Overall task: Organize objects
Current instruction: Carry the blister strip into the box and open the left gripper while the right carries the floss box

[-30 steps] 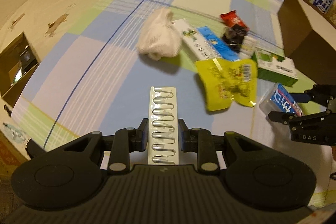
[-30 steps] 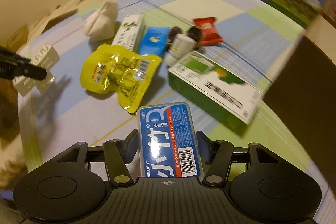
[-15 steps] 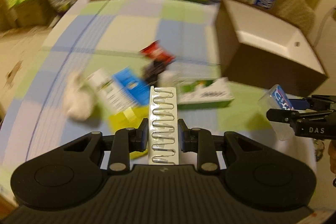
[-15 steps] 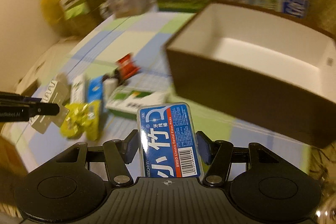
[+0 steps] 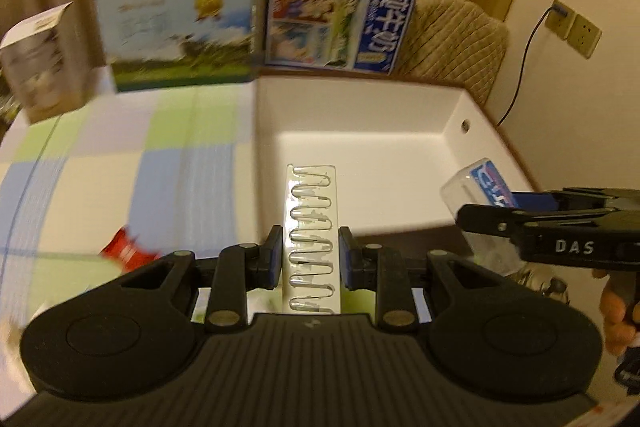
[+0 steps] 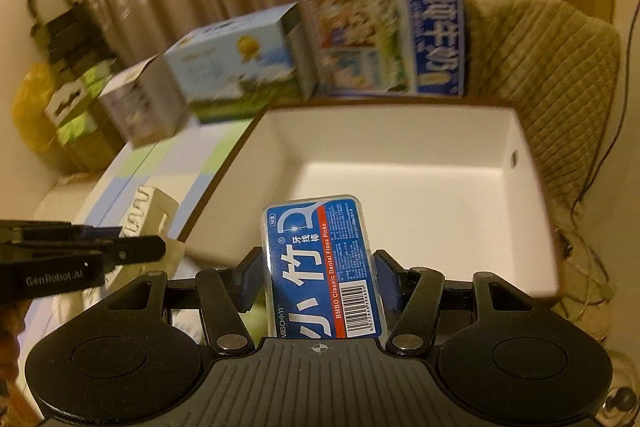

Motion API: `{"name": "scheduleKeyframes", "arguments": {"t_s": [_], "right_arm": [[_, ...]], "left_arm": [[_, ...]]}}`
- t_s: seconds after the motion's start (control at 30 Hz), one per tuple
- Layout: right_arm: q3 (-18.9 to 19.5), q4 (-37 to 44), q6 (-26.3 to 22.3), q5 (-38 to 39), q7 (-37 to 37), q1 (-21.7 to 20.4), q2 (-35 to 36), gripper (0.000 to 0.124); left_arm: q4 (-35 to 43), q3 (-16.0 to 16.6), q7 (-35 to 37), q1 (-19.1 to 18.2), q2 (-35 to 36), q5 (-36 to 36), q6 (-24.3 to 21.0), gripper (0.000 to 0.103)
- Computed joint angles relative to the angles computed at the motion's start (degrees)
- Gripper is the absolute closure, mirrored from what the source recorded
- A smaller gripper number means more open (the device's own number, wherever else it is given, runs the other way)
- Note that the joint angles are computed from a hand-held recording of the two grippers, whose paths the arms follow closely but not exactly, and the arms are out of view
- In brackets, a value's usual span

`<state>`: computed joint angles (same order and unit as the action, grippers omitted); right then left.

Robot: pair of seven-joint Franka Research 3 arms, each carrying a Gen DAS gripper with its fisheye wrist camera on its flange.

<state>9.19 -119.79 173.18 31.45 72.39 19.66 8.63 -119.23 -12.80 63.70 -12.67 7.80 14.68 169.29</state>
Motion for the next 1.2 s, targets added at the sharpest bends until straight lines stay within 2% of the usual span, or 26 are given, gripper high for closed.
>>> {"name": "scheduleKeyframes", "arguments": {"t_s": [0.17,0.27,0.4,0.67,0.83,1.07,1.1,1.13,1.2], "right_arm": [[-3.5,6.2,-1.5,-5.5,5.9,0.5,5.2,0.069],[-4.2,9.1,-3.2,-7.4,8.7,-0.1,8.1,0.069],[-5.9,12.7,-5.7,-10.6,13.7,0.1,11.8,0.069],[-6.2,17.6,-11.0,-12.2,19.2,-1.6,16.4,0.069],[-7.0,19.5,-12.5,-14.4,22.0,-1.5,18.0,0.069],[-7.1,20.4,-12.8,-15.4,24.5,-1.8,18.9,0.069],[-6.9,20.4,-12.7,-15.2,24.7,-1.9,19.0,0.069],[-6.7,20.5,-12.7,-15.0,24.8,-2.2,19.0,0.069],[-6.3,20.6,-12.7,-14.4,24.9,-2.6,19.2,0.069]], "left_arm": [[11.5,1.1,-3.8,-2.7,8.1,3.7,-4.3,0.080],[17.2,1.6,-5.1,-4.1,12.5,4.8,-6.4,0.080],[24.1,0.0,-3.9,-3.8,18.1,1.8,-10.5,0.080],[35.9,-0.9,-1.5,-4.5,27.6,-2.7,-18.8,0.080],[40.8,-1.1,-0.6,-4.9,31.4,-4.7,-21.6,0.080],[44.4,-1.1,1.1,-5.6,34.0,-5.8,-22.6,0.079],[44.4,-1.5,1.8,-5.4,34.1,-6.2,-22.5,0.077],[44.7,-1.3,1.8,-5.5,34.2,-6.2,-22.7,0.071],[44.6,-0.7,1.7,-6.0,34.0,-5.7,-22.9,0.069]]}}
